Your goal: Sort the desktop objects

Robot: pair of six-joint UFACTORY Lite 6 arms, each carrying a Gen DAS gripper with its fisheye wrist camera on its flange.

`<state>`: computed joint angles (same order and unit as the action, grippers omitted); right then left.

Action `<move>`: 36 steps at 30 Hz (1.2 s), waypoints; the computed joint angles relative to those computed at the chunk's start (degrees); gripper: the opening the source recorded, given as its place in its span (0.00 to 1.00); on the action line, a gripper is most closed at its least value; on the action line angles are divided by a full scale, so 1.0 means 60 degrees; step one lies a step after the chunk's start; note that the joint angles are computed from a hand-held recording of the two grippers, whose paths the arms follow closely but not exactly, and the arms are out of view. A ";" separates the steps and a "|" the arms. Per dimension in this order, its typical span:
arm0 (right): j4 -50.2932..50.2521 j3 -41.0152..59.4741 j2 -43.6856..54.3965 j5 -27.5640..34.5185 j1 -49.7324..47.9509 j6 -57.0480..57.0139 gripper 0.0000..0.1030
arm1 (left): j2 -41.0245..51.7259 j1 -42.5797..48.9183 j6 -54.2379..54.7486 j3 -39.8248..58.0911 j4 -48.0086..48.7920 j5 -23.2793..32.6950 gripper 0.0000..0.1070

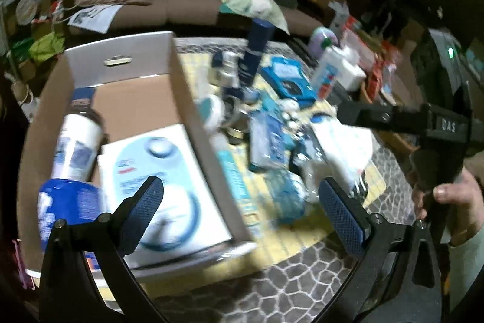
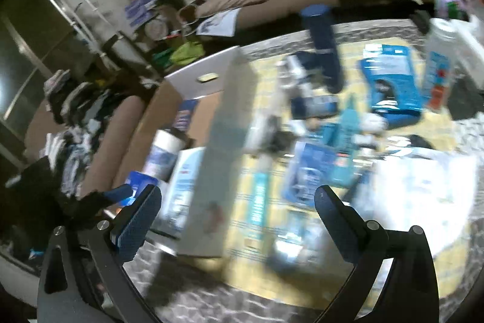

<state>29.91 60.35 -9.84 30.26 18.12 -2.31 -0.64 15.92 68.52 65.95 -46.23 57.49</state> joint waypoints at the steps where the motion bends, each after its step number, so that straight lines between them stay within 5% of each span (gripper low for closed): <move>1: -0.0227 -0.0330 -0.0337 0.0002 -0.0187 0.0091 1.00 | -0.0398 -0.0300 -0.0089 -0.0461 0.0041 -0.0266 0.96; 6: -0.0708 -0.2035 -0.1756 -0.0237 -0.1188 0.0079 1.00 | -0.2264 -0.2302 -0.0955 -0.2695 0.0336 -0.1851 0.96; 16: 0.2889 -0.4286 -0.2852 -0.0292 -0.3647 -0.3911 1.00 | -0.2651 -0.5232 -0.4043 -0.4247 0.1832 -0.4742 0.90; 30: 0.2600 -0.4898 -0.3192 -0.0472 -0.4481 -0.4694 1.00 | -0.2390 -0.6318 -0.6277 -0.4533 0.3235 -0.5788 0.90; 36: 0.0376 -0.5629 -0.4167 -0.0918 -0.3716 -0.2452 1.00 | -0.3571 -0.5730 -0.5768 -0.5651 0.2791 -0.5997 0.90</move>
<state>32.16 26.58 -34.84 24.75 -4.18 -17.03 -22.06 -18.45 33.92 32.05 -29.49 21.51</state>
